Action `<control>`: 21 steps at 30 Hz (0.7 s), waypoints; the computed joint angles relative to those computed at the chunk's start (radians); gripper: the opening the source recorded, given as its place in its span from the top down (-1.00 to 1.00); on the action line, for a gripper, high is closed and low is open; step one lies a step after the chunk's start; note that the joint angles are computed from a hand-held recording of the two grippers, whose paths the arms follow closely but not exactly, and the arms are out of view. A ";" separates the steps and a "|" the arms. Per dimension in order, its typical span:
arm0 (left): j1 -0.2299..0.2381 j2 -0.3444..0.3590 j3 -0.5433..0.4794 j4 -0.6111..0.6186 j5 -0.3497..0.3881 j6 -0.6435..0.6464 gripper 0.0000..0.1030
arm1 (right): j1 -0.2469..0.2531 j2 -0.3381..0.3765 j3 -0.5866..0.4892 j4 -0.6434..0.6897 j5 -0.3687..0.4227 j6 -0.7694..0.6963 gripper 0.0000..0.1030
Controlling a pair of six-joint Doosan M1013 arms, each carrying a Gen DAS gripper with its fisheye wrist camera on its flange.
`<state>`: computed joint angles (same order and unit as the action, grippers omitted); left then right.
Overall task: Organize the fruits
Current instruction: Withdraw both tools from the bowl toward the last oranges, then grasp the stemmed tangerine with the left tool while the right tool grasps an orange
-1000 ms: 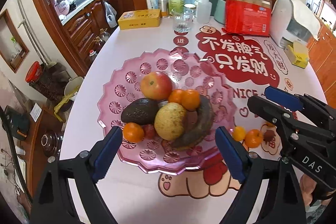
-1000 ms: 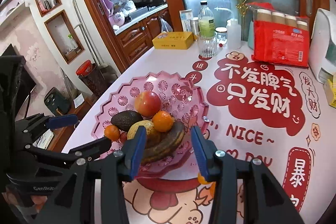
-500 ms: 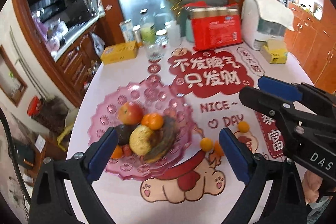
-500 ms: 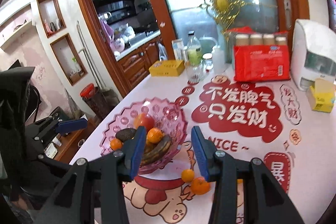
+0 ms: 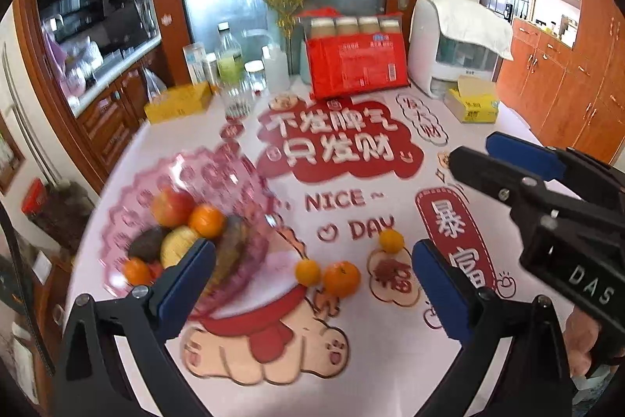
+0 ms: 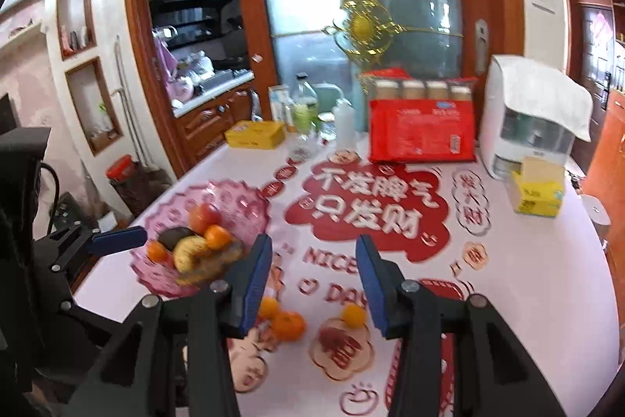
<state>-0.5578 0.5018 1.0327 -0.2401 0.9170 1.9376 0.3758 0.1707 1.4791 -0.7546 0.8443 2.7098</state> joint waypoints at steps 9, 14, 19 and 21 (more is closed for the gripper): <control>-0.016 0.016 0.079 0.013 -0.020 -0.056 -0.94 | -0.036 -0.005 0.090 0.084 0.004 0.013 0.12; -0.023 0.034 0.090 0.007 -0.023 -0.065 -0.86 | -0.072 -0.001 0.130 0.183 -0.044 -0.001 0.12; -0.030 0.053 0.098 0.008 -0.023 -0.056 -0.70 | -0.094 0.011 0.149 0.284 -0.085 -0.062 0.12; -0.030 0.060 0.098 0.000 -0.017 -0.051 -0.56 | -0.104 0.017 0.153 0.337 -0.103 -0.099 0.12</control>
